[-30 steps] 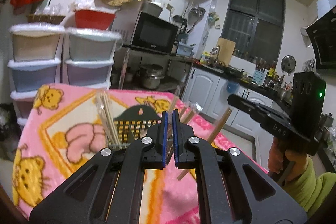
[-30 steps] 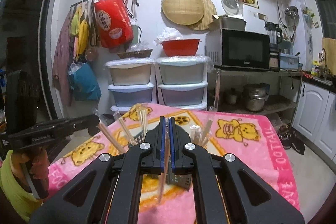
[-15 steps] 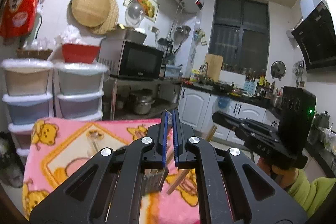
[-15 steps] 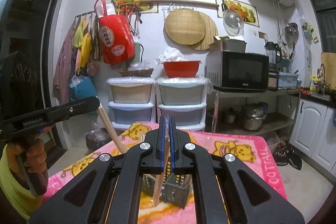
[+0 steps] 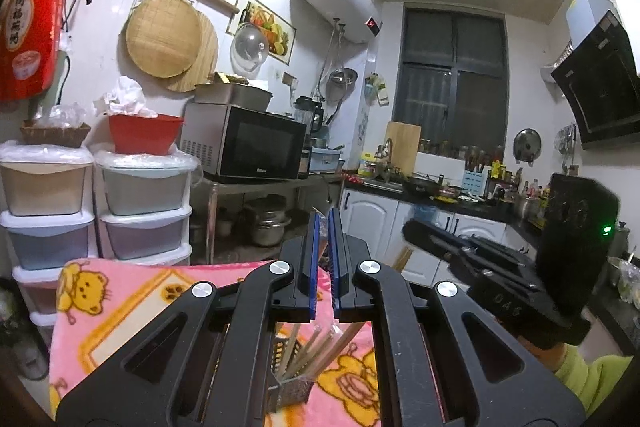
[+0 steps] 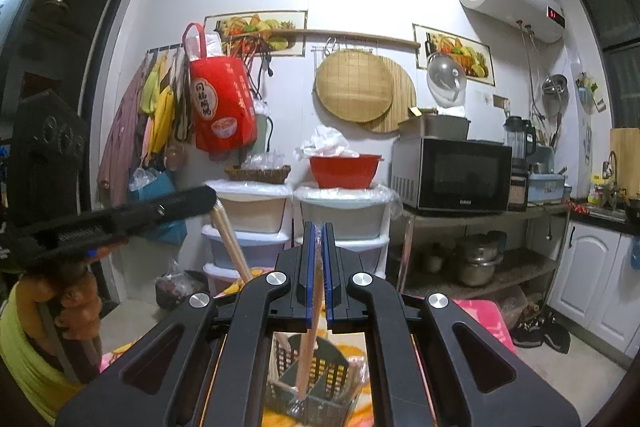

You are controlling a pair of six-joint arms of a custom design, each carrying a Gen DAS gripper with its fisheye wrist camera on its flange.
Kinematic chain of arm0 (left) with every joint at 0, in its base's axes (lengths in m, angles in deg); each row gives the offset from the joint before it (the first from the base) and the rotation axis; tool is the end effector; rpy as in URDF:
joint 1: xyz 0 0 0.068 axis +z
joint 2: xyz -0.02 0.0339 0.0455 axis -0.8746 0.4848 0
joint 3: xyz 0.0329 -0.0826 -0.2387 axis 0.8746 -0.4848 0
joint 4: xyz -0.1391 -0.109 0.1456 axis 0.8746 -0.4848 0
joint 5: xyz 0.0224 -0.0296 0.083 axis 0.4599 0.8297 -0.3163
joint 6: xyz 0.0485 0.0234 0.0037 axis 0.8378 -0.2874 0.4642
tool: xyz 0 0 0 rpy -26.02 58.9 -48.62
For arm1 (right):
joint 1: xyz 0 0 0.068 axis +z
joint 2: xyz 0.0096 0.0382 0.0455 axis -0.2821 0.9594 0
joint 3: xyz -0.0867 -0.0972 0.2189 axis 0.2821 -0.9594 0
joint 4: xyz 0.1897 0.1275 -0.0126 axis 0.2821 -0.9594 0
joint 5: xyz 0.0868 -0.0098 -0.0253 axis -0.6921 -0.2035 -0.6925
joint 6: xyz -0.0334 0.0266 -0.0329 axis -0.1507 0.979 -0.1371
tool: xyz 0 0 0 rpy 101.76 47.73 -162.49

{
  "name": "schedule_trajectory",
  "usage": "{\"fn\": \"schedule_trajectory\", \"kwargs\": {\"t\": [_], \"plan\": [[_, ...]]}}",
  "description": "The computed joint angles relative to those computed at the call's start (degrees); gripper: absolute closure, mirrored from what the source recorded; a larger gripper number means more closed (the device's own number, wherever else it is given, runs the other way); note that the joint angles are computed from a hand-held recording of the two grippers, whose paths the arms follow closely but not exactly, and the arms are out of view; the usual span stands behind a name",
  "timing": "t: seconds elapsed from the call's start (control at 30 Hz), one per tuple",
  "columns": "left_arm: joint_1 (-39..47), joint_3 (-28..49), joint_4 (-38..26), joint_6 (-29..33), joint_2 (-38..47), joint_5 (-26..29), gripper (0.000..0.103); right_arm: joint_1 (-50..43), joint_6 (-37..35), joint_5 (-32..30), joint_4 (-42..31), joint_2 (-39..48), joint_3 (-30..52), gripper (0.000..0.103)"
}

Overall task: Organize utensils
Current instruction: 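Lift both held chopsticks and carry them above the green caddy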

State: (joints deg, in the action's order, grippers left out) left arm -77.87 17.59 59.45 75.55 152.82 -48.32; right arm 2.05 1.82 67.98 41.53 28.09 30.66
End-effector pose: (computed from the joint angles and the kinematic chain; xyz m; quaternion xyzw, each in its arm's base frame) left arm 0.2730 -0.0908 0.3548 0.1273 0.7209 -0.2248 0.6430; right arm 0.3324 0.1181 0.3520 -0.1939 0.6929 0.1665 0.6742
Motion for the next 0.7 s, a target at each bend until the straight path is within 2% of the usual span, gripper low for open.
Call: {"fn": "schedule_trajectory", "kwargs": {"t": [0.3, 0.7], "plan": [[2.31, 5.18, 0.04, -1.6, 7.33, 1.5, 0.101, 0.02, -0.47, 0.2, -1.49, 4.24, 6.91, 0.099], [3.73, 6.97, 0.19, -3.05, 13.52, 3.45, 0.101, -0.71, 0.12, 1.34, -4.67, 12.78, 15.23, 0.099]]}}
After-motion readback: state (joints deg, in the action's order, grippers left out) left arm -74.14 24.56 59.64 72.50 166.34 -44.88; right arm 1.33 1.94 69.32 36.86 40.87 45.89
